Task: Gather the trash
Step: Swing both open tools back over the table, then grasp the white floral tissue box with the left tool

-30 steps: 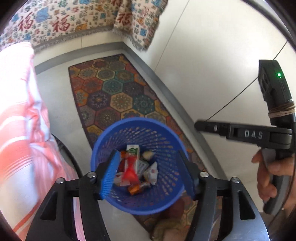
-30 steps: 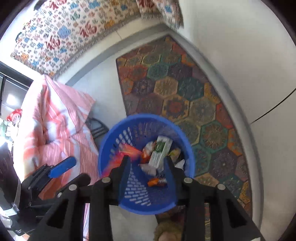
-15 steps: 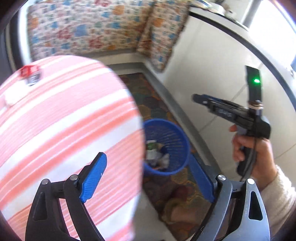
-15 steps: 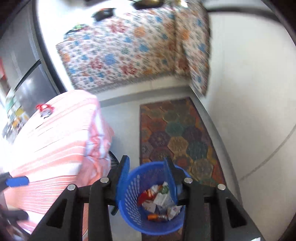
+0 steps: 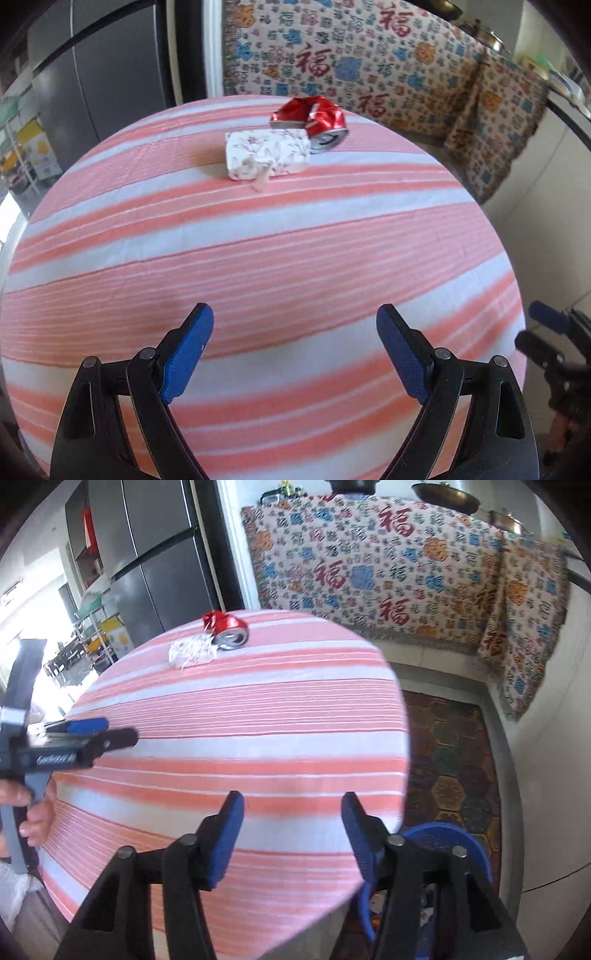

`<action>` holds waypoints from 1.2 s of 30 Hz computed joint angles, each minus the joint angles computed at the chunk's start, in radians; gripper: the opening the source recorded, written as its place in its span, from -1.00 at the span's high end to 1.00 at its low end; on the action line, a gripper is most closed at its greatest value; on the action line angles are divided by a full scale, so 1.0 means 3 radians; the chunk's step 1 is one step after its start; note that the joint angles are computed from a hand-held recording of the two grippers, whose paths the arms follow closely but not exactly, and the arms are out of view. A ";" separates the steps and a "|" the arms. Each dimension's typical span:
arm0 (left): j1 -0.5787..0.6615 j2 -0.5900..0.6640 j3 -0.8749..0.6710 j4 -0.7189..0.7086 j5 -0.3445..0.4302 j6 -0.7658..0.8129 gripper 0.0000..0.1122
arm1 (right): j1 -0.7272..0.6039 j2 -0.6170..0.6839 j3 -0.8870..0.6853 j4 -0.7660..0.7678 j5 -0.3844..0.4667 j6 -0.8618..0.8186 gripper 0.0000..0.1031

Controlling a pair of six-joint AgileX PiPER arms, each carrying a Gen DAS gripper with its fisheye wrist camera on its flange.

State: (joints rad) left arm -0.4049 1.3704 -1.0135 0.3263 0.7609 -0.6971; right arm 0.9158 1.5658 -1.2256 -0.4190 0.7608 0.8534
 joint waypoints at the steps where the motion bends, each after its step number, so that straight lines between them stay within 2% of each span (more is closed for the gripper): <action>1: 0.0134 0.0062 -0.0011 -0.0043 -0.0070 0.0109 -0.62 | 0.0012 0.0134 -0.0129 0.0022 0.0018 -0.0007 -0.13; 5: 0.0388 0.0514 -0.0288 -0.0067 -0.0169 0.0320 -0.62 | 0.0101 0.0645 -0.0631 0.0028 0.0172 0.0010 -0.19; 7: 0.0374 0.0652 -0.0389 0.0176 -0.0174 0.0160 -0.67 | 0.0117 0.0829 -0.0791 0.0011 0.0204 0.0005 -0.20; 10: 0.0378 0.0849 -0.0561 0.0293 -0.0192 0.0097 -0.78 | 0.0139 0.1008 -0.0922 -0.0015 0.0226 0.0008 -0.20; 12: 0.0389 0.0975 -0.0665 0.0350 -0.0241 0.0039 -0.83 | 0.0199 0.1068 -0.0947 -0.0213 0.0247 0.0116 -0.27; 14: 0.0399 0.1115 -0.0849 0.0334 -0.0195 0.0027 -0.83 | 0.0226 0.1111 -0.0979 -0.0314 0.0265 0.0134 -0.32; 18: 0.0376 0.1414 -0.1252 0.0389 -0.0040 -0.0104 -0.83 | 0.0270 0.1093 -0.0850 -0.0577 0.0118 0.0398 -0.37; 23: 0.0379 0.1687 -0.1653 0.0393 0.0148 -0.0163 -0.83 | 0.0266 0.1128 -0.0912 -0.0564 0.0147 0.0373 -0.37; 26: 0.0431 0.1718 -0.1706 0.0353 0.0136 -0.0115 -0.83 | 0.0263 0.1140 -0.0931 -0.0565 0.0159 0.0366 -0.37; 28: 0.0483 0.1655 -0.1616 0.0342 0.0030 -0.0178 -0.78 | 0.0264 0.1141 -0.0934 -0.0563 0.0159 0.0367 -0.37; 29: 0.0509 0.1611 -0.1554 0.0345 -0.0051 -0.0192 -0.73 | 0.0264 0.1142 -0.0937 -0.0561 0.0159 0.0366 -0.37; 30: 0.0518 0.1588 -0.1516 0.0386 -0.0097 -0.0196 -0.53 | 0.0261 0.1150 -0.0949 -0.0557 0.0161 0.0361 -0.37; 36: 0.0615 0.1321 -0.1194 0.0172 -0.0243 0.0342 -0.50 | 0.0260 0.1160 -0.0965 -0.0550 0.0164 0.0359 -0.38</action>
